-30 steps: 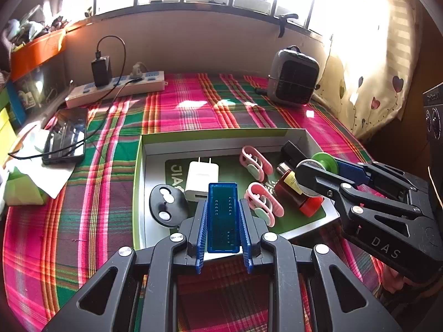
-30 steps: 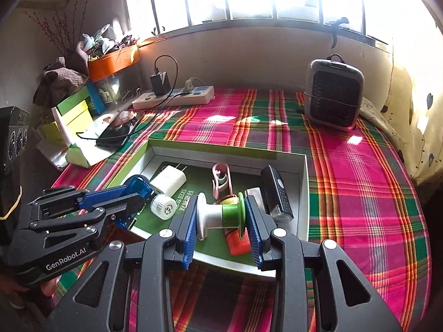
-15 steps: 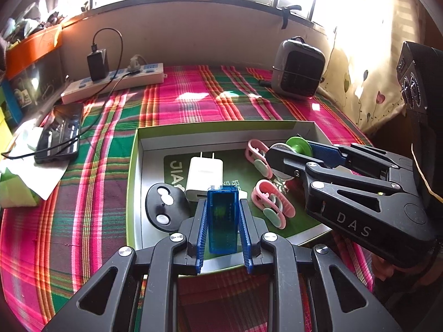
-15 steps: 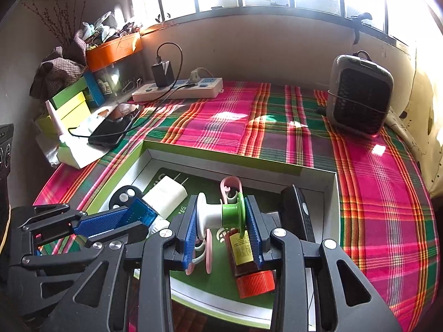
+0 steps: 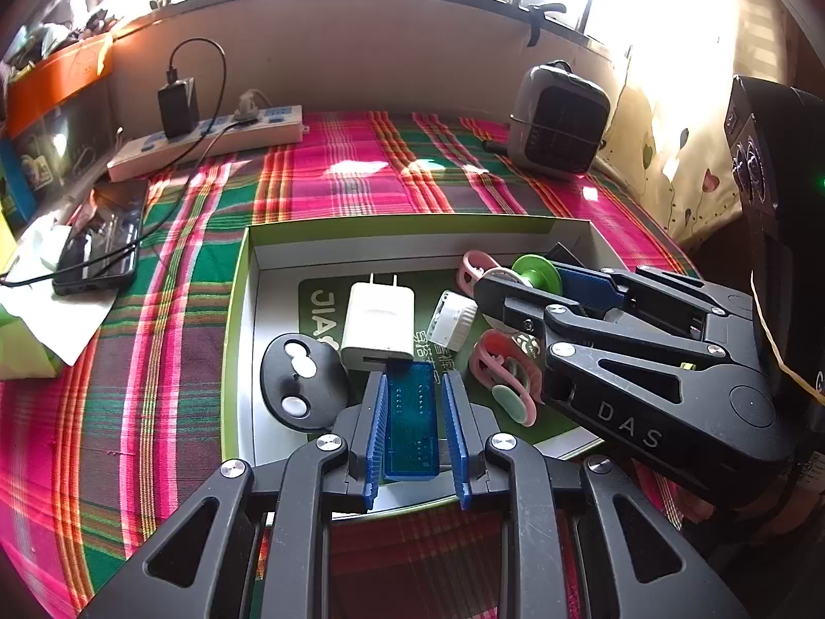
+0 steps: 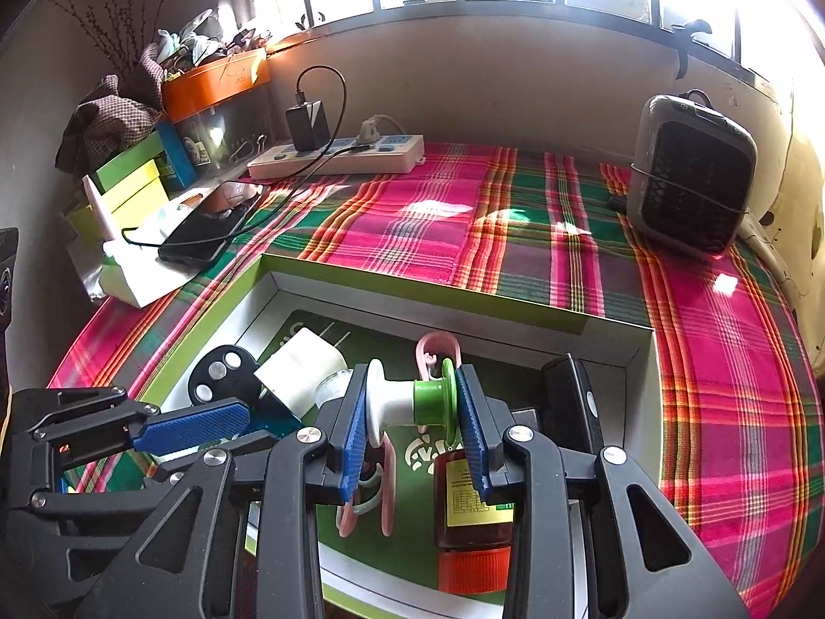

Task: Organize rigid objects
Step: 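Lower and release the USB stick from the left tool while the right tool releases the spool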

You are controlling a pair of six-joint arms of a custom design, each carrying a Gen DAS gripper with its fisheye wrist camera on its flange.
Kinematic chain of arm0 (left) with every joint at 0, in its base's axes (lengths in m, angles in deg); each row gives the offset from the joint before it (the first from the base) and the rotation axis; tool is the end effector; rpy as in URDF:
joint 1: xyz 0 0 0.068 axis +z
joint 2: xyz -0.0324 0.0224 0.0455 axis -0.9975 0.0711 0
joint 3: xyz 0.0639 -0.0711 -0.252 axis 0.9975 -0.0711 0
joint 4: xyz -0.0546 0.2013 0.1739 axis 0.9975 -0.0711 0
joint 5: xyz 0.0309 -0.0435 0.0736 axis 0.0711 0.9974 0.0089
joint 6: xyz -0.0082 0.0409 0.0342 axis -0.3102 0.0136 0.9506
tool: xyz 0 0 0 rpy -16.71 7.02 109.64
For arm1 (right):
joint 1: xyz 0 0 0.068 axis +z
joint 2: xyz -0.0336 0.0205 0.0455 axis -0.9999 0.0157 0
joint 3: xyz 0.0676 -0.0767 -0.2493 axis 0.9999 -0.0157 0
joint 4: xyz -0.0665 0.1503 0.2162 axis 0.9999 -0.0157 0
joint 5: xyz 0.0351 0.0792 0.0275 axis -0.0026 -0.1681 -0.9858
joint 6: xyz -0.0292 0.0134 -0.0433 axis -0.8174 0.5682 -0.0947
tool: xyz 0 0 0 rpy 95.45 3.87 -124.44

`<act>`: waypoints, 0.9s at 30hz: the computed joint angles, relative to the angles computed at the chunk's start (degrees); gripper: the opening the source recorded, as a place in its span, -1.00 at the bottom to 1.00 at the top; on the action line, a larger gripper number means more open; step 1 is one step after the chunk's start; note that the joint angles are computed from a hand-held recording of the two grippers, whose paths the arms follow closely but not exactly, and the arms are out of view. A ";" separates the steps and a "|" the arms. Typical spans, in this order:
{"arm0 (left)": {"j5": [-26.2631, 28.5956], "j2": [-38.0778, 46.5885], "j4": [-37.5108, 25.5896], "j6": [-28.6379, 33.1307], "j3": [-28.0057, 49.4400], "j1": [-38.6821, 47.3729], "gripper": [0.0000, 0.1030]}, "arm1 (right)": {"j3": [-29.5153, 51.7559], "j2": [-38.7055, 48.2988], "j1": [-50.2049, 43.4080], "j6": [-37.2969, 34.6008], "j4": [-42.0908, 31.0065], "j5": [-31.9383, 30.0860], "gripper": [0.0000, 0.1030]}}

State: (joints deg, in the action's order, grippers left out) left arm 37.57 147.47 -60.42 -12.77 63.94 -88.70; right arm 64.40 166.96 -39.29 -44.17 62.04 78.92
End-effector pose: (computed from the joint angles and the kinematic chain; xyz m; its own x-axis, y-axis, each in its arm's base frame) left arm 0.1987 -0.0215 0.0992 -0.7335 0.2328 -0.6385 0.4064 0.9033 -0.1376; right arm 0.1941 0.2082 0.0988 -0.7123 -0.0485 -0.7002 -0.1708 0.9796 0.1060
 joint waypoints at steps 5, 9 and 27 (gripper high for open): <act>0.06 0.77 0.37 -0.18 0.27 -0.18 -0.60 | 0.23 0.34 0.06 0.07 -0.18 0.22 -0.34; 0.14 1.01 0.57 -0.12 0.30 -0.14 -0.60 | 0.42 0.51 0.21 0.18 -0.39 0.65 -0.34; -0.46 -4.37 -1.52 -0.58 -1.81 -0.28 -0.51 | -1.23 -2.34 2.18 1.88 -0.24 2.86 -0.11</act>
